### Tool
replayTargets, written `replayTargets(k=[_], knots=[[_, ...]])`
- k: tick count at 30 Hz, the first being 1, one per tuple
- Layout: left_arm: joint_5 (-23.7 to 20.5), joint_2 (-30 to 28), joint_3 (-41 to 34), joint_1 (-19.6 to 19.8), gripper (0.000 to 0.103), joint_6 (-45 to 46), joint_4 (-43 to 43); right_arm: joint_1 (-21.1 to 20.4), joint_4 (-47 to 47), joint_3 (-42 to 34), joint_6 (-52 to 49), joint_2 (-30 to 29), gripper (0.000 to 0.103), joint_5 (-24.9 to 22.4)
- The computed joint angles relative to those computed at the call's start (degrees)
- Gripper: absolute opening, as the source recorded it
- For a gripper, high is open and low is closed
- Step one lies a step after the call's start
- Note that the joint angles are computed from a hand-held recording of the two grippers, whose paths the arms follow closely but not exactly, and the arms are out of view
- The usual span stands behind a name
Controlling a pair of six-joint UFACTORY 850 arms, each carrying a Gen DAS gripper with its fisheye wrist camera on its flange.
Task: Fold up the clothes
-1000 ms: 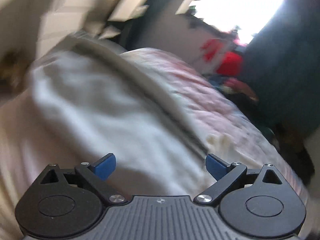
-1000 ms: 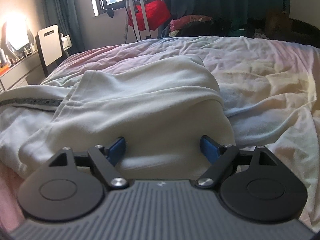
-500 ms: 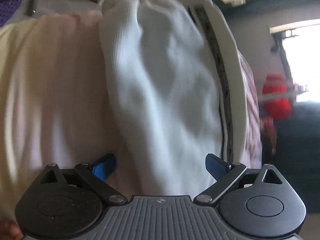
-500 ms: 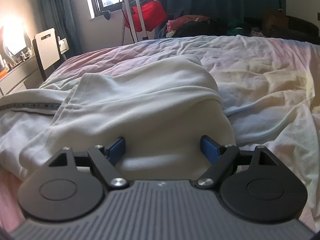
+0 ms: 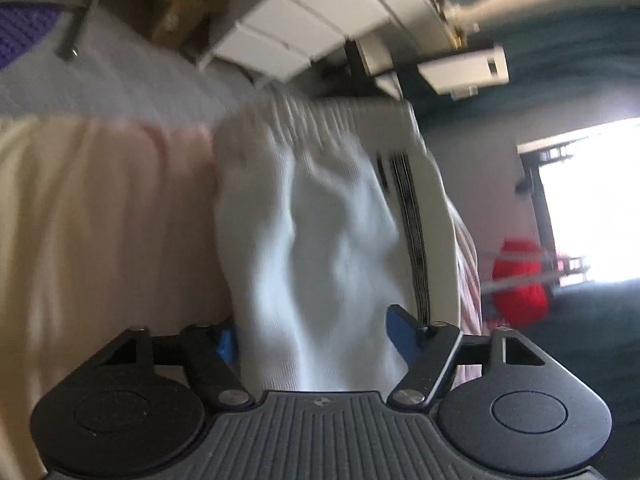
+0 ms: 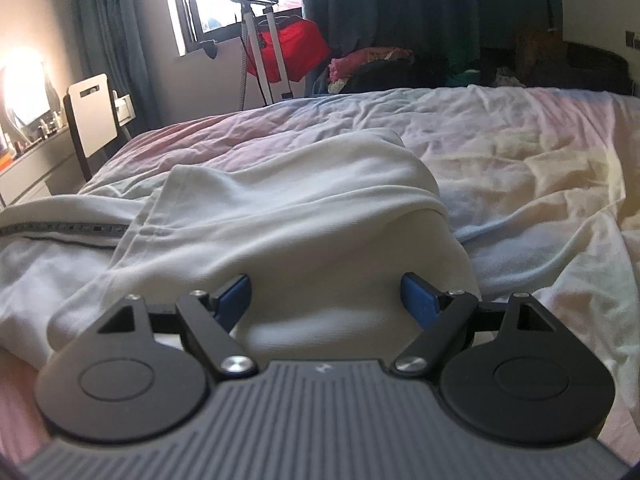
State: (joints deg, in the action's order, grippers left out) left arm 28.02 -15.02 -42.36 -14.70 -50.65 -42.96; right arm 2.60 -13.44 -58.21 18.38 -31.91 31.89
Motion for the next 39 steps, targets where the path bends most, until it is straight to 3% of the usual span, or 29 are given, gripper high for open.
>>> replayTargets(k=[2,4,6,7,9,12,15,18,21,26,32,39], knots=[[1.57,-1.05,-0.38,0.21,0.069,2.14,-2.93,0.25,0.29,0.24,-1.16,0.08,0.084,0.44],[0.54,-2.78,-1.27,1.01,0.063,-1.77,0.27,0.58,1.04,0.43,-2.69,0.08,0.084,0.97],[0.1,-3.41,-1.42,1.36,0.052,-1.45,-0.84,0.94,2.08,0.64,-4.56,0.08,0.083,1.58],[0.96,-3.28,-1.36,0.85,0.049,2.31,-4.1,1.15,2.82,0.94,-6.01,0.21,0.082,2.05],[2.97,-3.09,-1.43,-0.29,0.029,10.24,-10.84,1.19,2.87,1.84,-7.45,0.58,0.082,3.25],[6.68,-4.25,-4.31,-2.98,0.016,24.11,-22.04,0.48,-0.5,2.13,-5.68,0.2,0.082,3.14],[12.99,-5.26,-8.28,-6.56,0.014,40.83,-33.18,0.06,-2.29,1.67,-4.0,-0.28,0.082,1.92],[20.7,-7.07,-12.46,-11.01,0.013,51.46,-38.72,-0.02,-2.18,2.02,-1.54,0.98,0.081,-0.4],[25.68,-7.56,-15.89,-14.8,0.012,59.01,-41.71,-2.05,-6.33,4.95,3.17,5.21,0.082,-1.31],[33.03,-8.43,-20.73,-19.29,0.011,63.34,-39.96,-7.54,-17.85,9.07,16.93,12.08,0.082,2.24],[40.71,-13.58,-32.85,-26.65,0.009,76.57,-39.89,-10.66,-16.45,10.08,17.92,13.86,0.082,5.78],[46.2,-29.29,-55.62,-32.91,0.009,92.69,-35.36,-14.64,-22.09,5.37,30.53,9.63,0.082,6.92]])
